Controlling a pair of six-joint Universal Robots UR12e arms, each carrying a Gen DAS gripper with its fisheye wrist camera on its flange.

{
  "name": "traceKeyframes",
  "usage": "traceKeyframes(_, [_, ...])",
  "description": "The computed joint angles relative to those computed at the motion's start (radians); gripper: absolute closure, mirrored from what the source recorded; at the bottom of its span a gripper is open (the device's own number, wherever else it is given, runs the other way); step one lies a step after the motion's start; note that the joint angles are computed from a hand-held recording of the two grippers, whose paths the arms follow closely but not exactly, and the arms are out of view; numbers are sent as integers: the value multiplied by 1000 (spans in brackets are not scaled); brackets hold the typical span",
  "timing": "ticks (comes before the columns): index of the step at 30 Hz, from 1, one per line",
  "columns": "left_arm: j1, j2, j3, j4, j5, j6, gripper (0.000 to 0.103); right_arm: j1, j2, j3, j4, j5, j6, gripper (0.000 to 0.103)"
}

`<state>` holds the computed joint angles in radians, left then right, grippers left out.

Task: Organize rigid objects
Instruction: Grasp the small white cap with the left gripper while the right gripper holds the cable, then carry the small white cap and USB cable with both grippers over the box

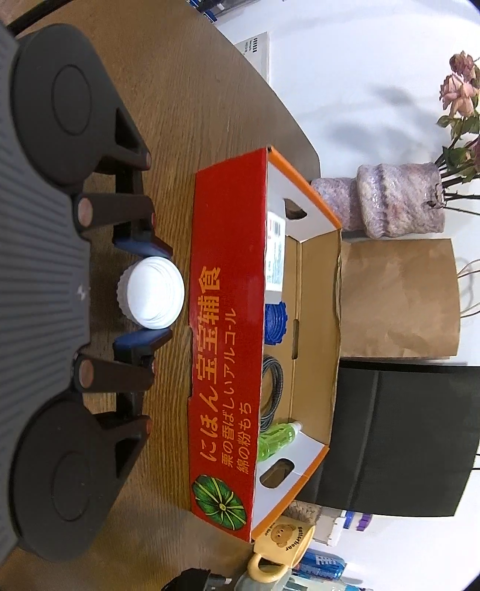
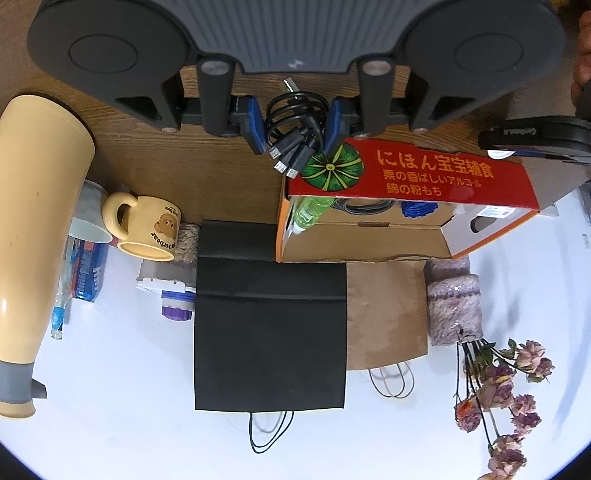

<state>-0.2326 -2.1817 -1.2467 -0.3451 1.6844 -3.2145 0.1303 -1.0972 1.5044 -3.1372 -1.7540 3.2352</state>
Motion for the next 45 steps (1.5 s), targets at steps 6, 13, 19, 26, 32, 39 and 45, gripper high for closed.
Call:
traceKeyframes(6, [5,29,-44,60,-16,3,62,3,-2,4,-20,8,-8,70])
traceKeyframes(13, [12,55,-73,130,-53,-11,62,11,-4,3,-50,12,-14,70])
traceKeyframes(19, [18,60,-70,175,-74,-35,62,22,1,-7,-87,-2,-23,70])
traceKeyframes(26, [22,52,-43,204,-76,-53,62,37,16,-34,-110,-13,-30,70])
traceKeyframes(32, [25,37,-6,228,-77,-62,62,45,30,-65,-137,-20,-28,70])
traceKeyframes(39, [23,6,50,241,-61,-71,62,51,62,-124,-133,-11,-39,70])
traceKeyframes(45, [26,-32,115,214,-46,-91,62,54,98,-188,-121,-27,-36,70])
